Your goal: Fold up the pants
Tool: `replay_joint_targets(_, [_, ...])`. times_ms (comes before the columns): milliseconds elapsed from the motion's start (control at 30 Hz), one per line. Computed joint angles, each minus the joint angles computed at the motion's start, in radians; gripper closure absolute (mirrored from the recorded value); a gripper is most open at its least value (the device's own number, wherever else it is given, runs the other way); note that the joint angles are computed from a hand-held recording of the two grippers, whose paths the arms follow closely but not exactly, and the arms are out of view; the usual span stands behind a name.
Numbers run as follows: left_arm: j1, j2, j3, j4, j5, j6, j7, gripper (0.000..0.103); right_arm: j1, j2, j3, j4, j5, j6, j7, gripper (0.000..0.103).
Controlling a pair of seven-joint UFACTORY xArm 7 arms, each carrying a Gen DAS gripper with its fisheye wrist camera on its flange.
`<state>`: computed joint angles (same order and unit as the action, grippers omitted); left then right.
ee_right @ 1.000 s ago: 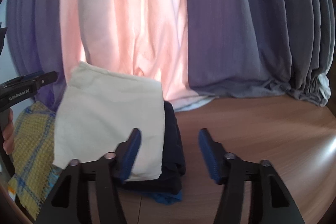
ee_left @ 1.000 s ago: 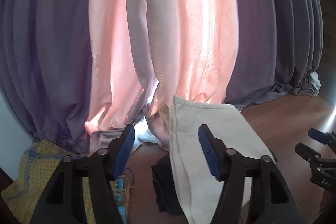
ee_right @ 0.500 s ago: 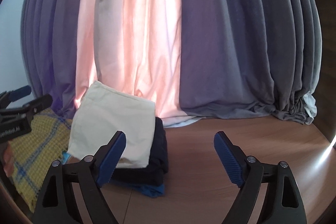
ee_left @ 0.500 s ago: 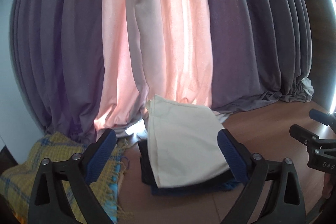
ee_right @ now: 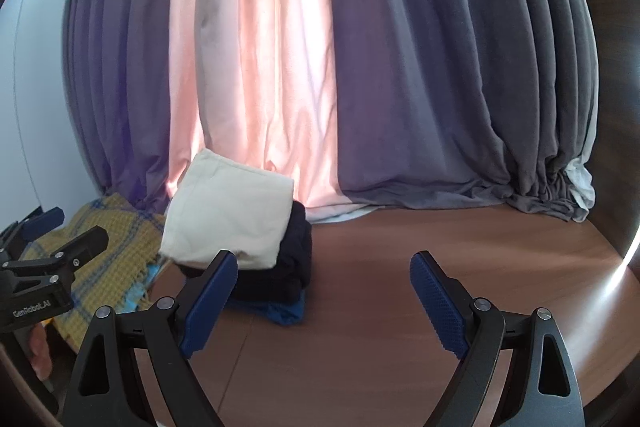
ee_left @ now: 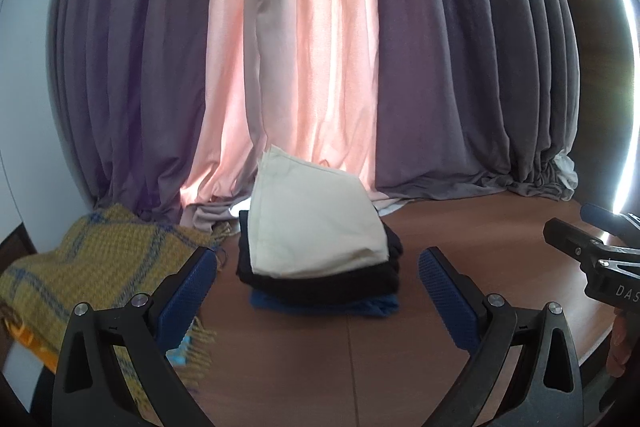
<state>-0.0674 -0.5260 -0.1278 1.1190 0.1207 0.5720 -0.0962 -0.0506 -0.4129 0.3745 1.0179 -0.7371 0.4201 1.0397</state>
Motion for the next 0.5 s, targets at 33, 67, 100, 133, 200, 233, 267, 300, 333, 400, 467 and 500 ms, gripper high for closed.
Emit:
replay_joint_targets(33, [0.003,-0.021,-0.011,-0.014,0.003,0.006,-0.015,0.0,0.014,-0.02,-0.013,-0.018,0.012,-0.003,-0.015,0.014])
replay_joint_targets(67, [0.004,-0.034,-0.017,-0.022,0.005,0.012,-0.025,0.0,0.02,-0.037,-0.019,-0.034,0.022,-0.005,-0.025,0.014])
replay_joint_targets(100, [0.003,-0.056,-0.026,-0.035,0.006,0.023,-0.037,0.0,0.031,-0.066,-0.027,-0.058,0.038,-0.006,-0.041,0.014])
replay_joint_targets(133, [0.001,-0.073,-0.032,-0.044,0.006,0.032,-0.045,0.0,0.038,-0.086,-0.033,-0.076,0.056,-0.007,-0.058,0.014])
replay_joint_targets(200, [-0.003,-0.107,-0.044,-0.063,0.007,0.053,-0.061,0.0,0.049,-0.131,-0.042,-0.115,0.096,-0.01,-0.092,0.014])
replay_joint_targets(233, [-0.006,-0.125,-0.05,-0.073,0.008,0.063,-0.068,0.0,0.049,-0.148,-0.041,-0.129,0.114,-0.012,-0.106,0.014])
replay_joint_targets(267, [-0.008,-0.143,-0.057,-0.083,0.007,0.075,-0.077,0.0,0.049,-0.167,-0.041,-0.144,0.133,-0.012,-0.12,0.014])
replay_joint_targets(300, [-0.012,-0.155,-0.059,-0.09,0.005,0.082,-0.083,0.0,0.05,-0.192,-0.041,-0.163,0.152,-0.012,-0.132,0.014])
replay_joint_targets(333, [-0.016,-0.162,-0.059,-0.095,0.003,0.086,-0.086,0.0,0.053,-0.216,-0.043,-0.182,0.172,-0.012,-0.146,0.014])
replay_joint_targets(400, [-0.022,-0.182,-0.063,-0.107,-0.003,0.105,-0.098,0.0,0.056,-0.256,-0.041,-0.212,0.209,-0.009,-0.17,0.014])
replay_joint_targets(467, [-0.024,-0.204,-0.07,-0.119,-0.001,0.121,-0.105,0.0,0.054,-0.287,-0.037,-0.232,0.241,-0.007,-0.193,0.014])
replay_joint_targets(500, [-0.023,-0.215,-0.076,-0.125,0.003,0.128,-0.111,0.0,0.054,-0.309,-0.036,-0.247,0.257,-0.005,-0.204,0.014])
